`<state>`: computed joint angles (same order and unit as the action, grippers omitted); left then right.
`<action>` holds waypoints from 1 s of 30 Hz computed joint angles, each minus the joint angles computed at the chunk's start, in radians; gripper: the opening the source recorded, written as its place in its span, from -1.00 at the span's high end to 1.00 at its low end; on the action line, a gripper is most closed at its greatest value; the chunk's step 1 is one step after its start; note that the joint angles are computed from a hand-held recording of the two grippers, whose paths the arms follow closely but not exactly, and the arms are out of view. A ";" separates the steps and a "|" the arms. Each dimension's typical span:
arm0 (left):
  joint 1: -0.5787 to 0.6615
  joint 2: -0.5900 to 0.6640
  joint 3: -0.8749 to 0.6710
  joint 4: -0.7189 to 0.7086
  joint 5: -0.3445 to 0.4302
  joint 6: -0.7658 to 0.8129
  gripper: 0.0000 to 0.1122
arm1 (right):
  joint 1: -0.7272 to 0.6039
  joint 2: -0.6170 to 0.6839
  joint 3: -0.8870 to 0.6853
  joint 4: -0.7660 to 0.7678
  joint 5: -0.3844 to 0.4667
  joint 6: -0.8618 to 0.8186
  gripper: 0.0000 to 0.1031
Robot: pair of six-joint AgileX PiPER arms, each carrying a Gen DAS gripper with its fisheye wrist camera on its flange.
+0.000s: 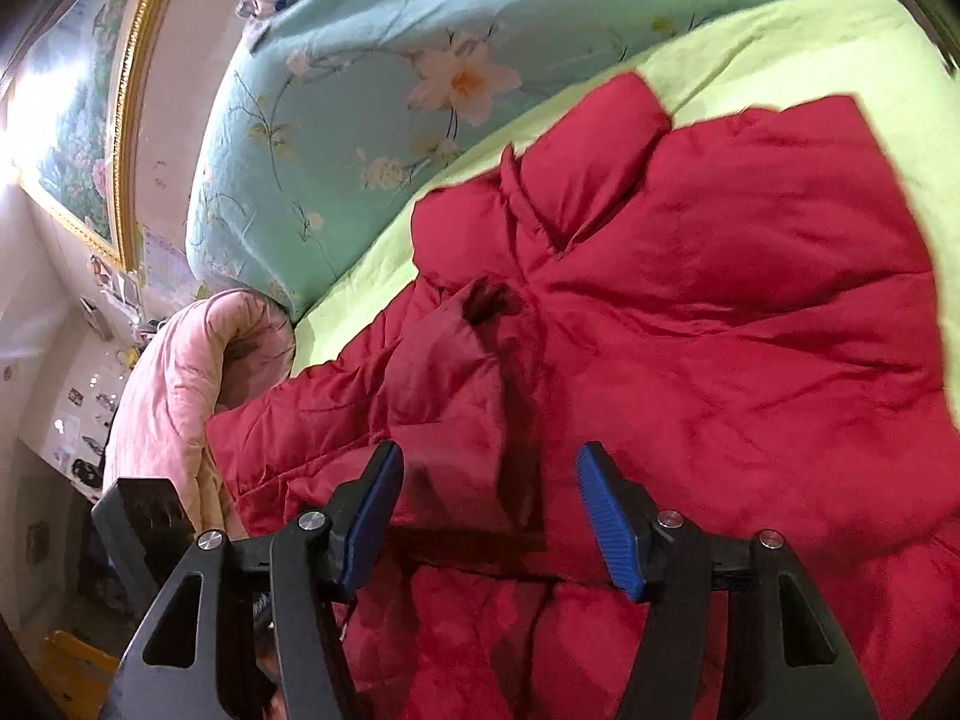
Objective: Fold large clothes
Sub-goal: 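Fold the gripped sleeve across the jacket body with the left gripper and release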
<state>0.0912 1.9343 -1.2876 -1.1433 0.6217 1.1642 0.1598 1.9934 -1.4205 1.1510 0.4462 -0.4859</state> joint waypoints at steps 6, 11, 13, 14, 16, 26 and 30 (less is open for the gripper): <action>0.002 0.014 -0.016 -0.020 0.028 0.009 0.86 | -0.008 0.078 -0.070 0.077 0.050 -0.015 -0.25; -0.001 0.003 -0.018 0.054 0.033 -0.016 0.81 | -0.021 0.104 -0.078 0.156 0.077 -0.063 0.48; 0.015 0.004 -0.035 0.098 0.090 -0.042 0.79 | -0.035 0.092 -0.045 0.227 0.077 -0.126 0.57; 0.027 -0.004 -0.028 0.100 0.120 -0.025 0.79 | -0.039 0.082 -0.032 0.235 0.071 -0.138 0.63; 0.041 -0.029 0.000 0.097 0.143 0.012 0.78 | -0.045 0.065 -0.018 0.235 0.068 -0.150 0.70; 0.056 -0.050 -0.015 0.198 0.232 0.001 0.02 | -0.042 -0.056 0.017 0.113 -0.023 -0.097 0.94; 0.072 -0.053 -0.016 0.182 0.239 0.007 0.01 | -0.090 -0.075 0.041 0.124 -0.022 -0.096 0.95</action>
